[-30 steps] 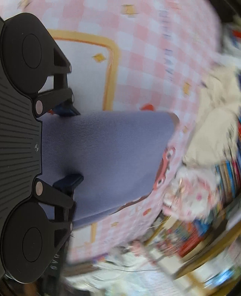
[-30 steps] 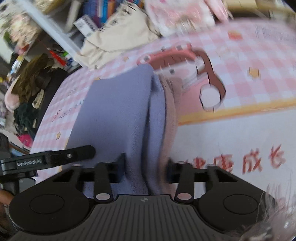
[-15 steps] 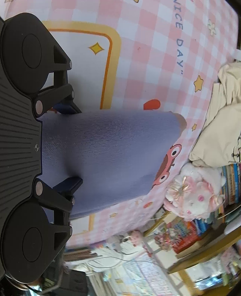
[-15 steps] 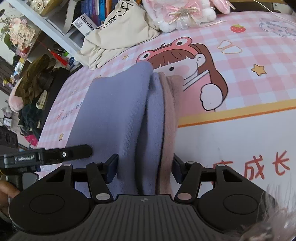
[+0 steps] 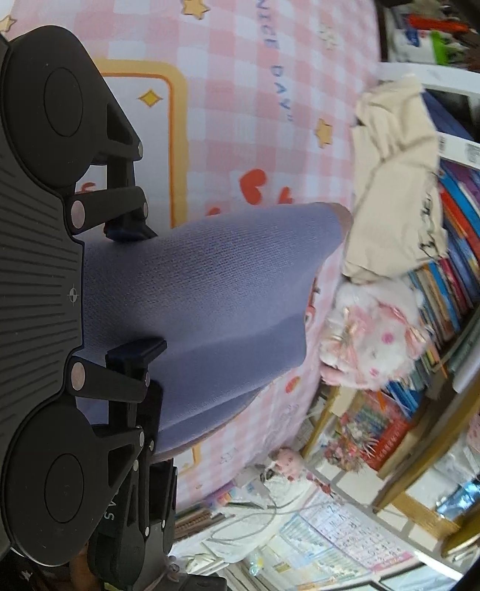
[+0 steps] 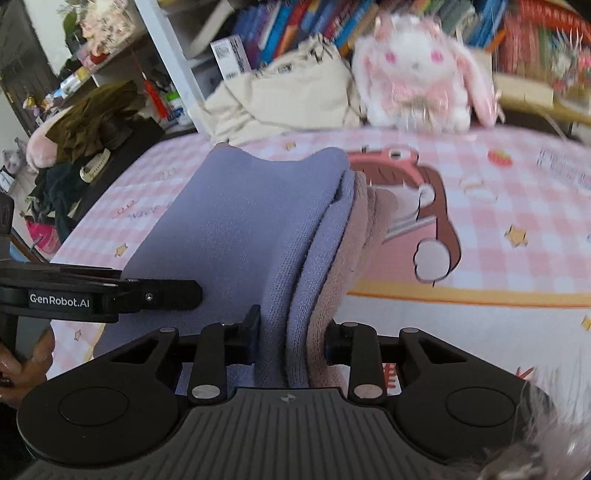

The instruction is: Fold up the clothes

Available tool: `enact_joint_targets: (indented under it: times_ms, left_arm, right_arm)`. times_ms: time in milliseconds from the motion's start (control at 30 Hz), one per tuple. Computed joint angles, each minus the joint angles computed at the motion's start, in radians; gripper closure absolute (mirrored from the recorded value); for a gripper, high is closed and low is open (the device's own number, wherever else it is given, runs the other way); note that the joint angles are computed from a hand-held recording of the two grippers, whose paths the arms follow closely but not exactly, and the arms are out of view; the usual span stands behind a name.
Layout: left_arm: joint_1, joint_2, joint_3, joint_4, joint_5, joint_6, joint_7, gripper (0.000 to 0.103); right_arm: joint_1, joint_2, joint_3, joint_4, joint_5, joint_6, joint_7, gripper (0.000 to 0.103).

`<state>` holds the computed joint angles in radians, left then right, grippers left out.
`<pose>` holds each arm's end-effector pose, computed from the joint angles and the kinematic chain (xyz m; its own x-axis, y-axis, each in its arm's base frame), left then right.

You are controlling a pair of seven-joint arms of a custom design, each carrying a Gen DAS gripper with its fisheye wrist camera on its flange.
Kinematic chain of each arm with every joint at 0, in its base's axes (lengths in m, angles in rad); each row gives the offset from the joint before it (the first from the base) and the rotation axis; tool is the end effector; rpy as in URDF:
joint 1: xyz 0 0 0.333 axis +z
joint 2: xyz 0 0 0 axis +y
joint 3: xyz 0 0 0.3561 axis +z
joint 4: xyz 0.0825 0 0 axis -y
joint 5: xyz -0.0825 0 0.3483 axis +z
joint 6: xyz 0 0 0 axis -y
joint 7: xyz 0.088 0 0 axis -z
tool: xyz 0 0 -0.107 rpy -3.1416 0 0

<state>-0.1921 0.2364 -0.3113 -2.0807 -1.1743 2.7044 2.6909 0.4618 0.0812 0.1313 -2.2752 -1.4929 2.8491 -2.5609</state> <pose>0.5298 -0.2440 0.4065 -0.6228 -0.6809 0.3853 -0.7288 0.3258 -0.6023 0.3928 0.3278 0.4067 -0.0782 -0.9601 -0.2686 -0.7047 0.2438 -0.6663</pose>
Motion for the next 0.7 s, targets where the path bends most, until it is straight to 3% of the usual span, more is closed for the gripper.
enact_joint_targets:
  times_ms: [300,700]
  left_arm:
    - [-0.002,0.019,0.004,0.047,0.005,-0.005,-0.015,0.053]
    - [0.010,0.136,-0.011,0.201,0.169,0.008,-0.150,0.053]
  right_arm:
    - [-0.002,-0.007,0.001,0.025,0.027,-0.037,-0.075,0.074]
    - [-0.038,0.082,-0.051,0.130,0.110,0.034,-0.191,0.074]
